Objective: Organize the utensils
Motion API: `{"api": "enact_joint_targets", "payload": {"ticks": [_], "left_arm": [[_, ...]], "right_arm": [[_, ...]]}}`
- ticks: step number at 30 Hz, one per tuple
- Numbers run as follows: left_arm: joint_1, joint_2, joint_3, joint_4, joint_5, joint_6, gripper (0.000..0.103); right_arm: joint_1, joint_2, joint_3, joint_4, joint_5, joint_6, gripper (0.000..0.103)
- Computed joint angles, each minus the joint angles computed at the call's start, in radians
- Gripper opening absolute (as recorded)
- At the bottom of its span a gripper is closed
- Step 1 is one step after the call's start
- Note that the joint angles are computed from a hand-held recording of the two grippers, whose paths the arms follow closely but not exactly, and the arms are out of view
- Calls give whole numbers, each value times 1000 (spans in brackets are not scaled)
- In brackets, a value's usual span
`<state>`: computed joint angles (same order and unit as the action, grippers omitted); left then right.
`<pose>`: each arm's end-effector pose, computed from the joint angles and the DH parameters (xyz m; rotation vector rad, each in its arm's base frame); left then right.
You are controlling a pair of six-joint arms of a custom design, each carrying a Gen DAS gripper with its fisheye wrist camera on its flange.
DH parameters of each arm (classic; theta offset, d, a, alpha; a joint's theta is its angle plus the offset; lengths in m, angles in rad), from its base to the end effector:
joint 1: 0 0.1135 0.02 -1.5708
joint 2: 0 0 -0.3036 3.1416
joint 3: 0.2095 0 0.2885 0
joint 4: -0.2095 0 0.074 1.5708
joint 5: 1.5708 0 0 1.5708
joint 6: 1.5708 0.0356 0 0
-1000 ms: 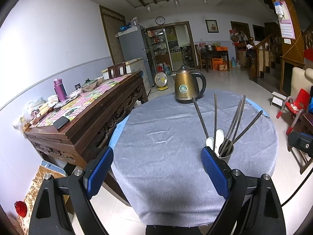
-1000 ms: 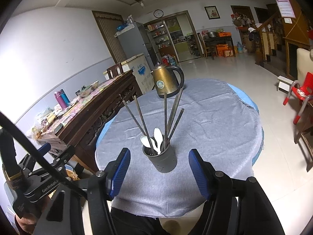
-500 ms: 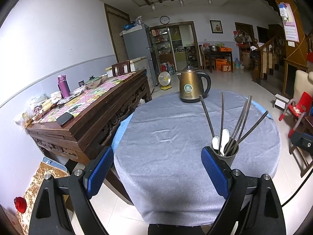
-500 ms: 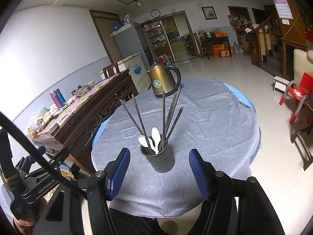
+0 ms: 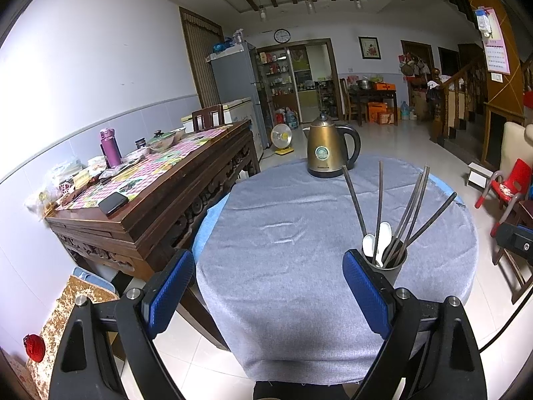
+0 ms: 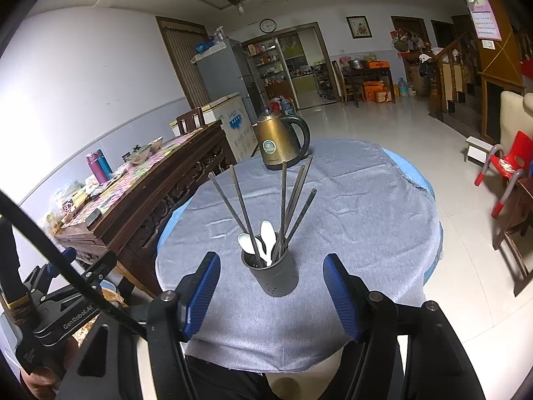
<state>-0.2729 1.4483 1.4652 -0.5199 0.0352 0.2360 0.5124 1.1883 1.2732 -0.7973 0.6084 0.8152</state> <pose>0.3464 -0.0982 0.4268 0.5429 2.0017 -0.0591 0.2374 0.1102 0.4114 0.6197 2.0460 0.0734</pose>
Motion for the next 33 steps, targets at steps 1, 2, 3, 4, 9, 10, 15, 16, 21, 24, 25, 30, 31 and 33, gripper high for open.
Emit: {"api": "enact_joint_targets", "payload": {"ticks": [1, 2, 3, 4, 9, 10, 15, 16, 21, 24, 25, 30, 31, 33], "left_arm": [[1, 0, -1, 1, 1, 0, 91], [1, 0, -1, 2, 0, 0, 91], [1, 0, -2, 3, 0, 0, 91], [0, -2, -2, 3, -1, 0, 91], [1, 0, 0, 0, 0, -1, 91], [1, 0, -1, 0, 0, -1, 91], [4, -3, -3, 1, -2, -3, 91], [3, -2, -2, 2, -3, -2, 91], [4, -1, -2, 0, 0, -1, 91], [10, 2, 1, -3, 3, 1, 91], [10, 2, 3, -4, 4, 1, 91], [15, 5, 5, -7, 6, 1, 91], [14, 5, 5, -7, 6, 1, 91], [15, 4, 6, -8, 7, 2, 91]], "right_arm": [[0, 1, 1, -2, 1, 1, 68], [0, 0, 1, -1, 1, 0, 68], [0, 0, 1, 0, 1, 0, 68], [0, 0, 1, 0, 1, 0, 68], [6, 2, 2, 1, 3, 1, 68], [7, 1, 1, 1, 4, 1, 68], [9, -1, -1, 1, 5, 3, 68], [9, -1, -1, 2, 5, 3, 68], [8, -1, -1, 2, 5, 2, 68], [10, -2, 0, 0, 5, 4, 69], [11, -2, 0, -1, 6, 3, 69], [12, -2, 1, -1, 6, 2, 69], [12, -2, 1, -1, 5, 4, 69], [15, -1, 2, -2, 6, 5, 69]]}}
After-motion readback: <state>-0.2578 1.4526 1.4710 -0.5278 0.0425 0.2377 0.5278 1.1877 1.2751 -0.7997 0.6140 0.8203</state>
